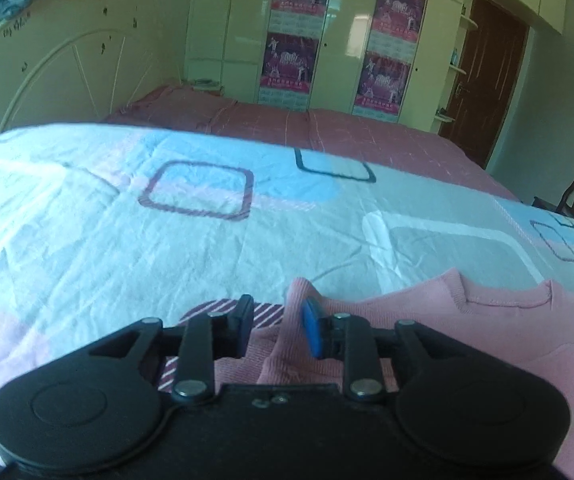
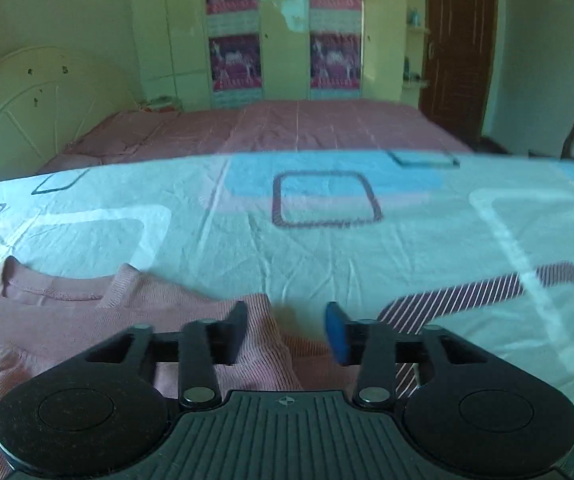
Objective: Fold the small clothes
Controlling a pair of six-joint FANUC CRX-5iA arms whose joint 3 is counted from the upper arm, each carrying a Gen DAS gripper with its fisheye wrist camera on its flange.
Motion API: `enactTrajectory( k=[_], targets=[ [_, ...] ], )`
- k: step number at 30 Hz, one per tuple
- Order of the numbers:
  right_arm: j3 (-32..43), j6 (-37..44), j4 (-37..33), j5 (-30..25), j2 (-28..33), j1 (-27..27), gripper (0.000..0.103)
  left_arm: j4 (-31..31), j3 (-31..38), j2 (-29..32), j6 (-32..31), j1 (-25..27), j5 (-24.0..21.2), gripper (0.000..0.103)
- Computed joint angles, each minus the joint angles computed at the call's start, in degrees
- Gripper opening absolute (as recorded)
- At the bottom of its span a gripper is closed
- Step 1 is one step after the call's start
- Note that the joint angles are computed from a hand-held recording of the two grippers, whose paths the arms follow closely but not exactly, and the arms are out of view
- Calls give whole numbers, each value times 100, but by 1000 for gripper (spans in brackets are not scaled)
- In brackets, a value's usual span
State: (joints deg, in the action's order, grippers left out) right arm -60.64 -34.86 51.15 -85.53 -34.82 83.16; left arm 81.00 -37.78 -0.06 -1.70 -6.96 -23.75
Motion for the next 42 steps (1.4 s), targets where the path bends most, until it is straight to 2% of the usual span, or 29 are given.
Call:
enactTrajectory(
  k=[1,2,4,7,9,10,12,15,19,21,22,23,25,27,29,31,33,36,38,39,40,41,42],
  targets=[
    [65,182,72,202,-50,64,48,180,-146,-192,-205,30,-139,34],
    [106,294,159,411,-25,95,47,170,-241,-328,-160,132,-482,37],
    [159,555,504,1342,120,-105,30,-397,-294,-450,194,378,-1508,38],
    [391,949,795,2891,701,-823,28,-1009,-318,-460,264,162,-2062,40],
    [653,1304,794,3370,1203,-1149,28,-1338,-217,-291,456,-51,-2059,45],
    [884,1594,596,3328,1541,-1248,28,-1518,-162,-170,562,-219,-1765,44],
    [1022,1539,599,3324,1845,-1484,28,-1237,-135,9,471,-429,-1464,43],
    [1063,1553,635,3493,1931,-1756,28,-1161,-43,97,553,-497,-1366,43],
    [942,1767,501,3343,1695,-1546,28,-1307,-151,-113,366,-448,-1130,44],
    [808,1737,216,2639,1352,-1108,28,-1386,-230,-262,320,-257,-977,43],
    [762,1630,-21,2038,1169,-805,28,-1353,-316,-370,205,-150,-808,44],
    [676,1439,-231,1565,950,-560,28,-1216,-425,-445,-34,-74,-619,50],
    [539,975,-860,668,518,-155,28,-1321,-435,-380,-87,220,-568,56],
    [245,525,-928,422,-18,146,28,-1018,-471,-347,-473,257,-635,58],
    [383,472,-998,278,26,183,28,-1027,-503,-474,-365,110,-457,57],
    [536,329,-797,91,169,446,28,-627,-650,-727,-534,-23,-691,58],
    [655,201,-533,260,322,652,28,-676,-758,-981,-302,-125,-1069,62],
    [856,196,-183,1032,764,519,28,-1028,-883,-1194,98,-376,-1417,62],
    [972,259,-139,1531,1073,356,28,-1250,-1007,-1217,364,-649,-1266,62],
    [1127,489,-311,1670,1358,234,28,-1626,-953,-1156,669,-728,-1141,63],
    [1232,640,-405,1666,1619,185,28,-1701,-1020,-1106,686,-926,-749,65],
    [1243,645,-331,1624,1739,182,28,-1477,-1142,-1160,403,-1057,-526,67],
    [1306,692,-385,1604,1768,159,28,-1479,-1151,-1183,379,-1073,-498,67]
  ],
)
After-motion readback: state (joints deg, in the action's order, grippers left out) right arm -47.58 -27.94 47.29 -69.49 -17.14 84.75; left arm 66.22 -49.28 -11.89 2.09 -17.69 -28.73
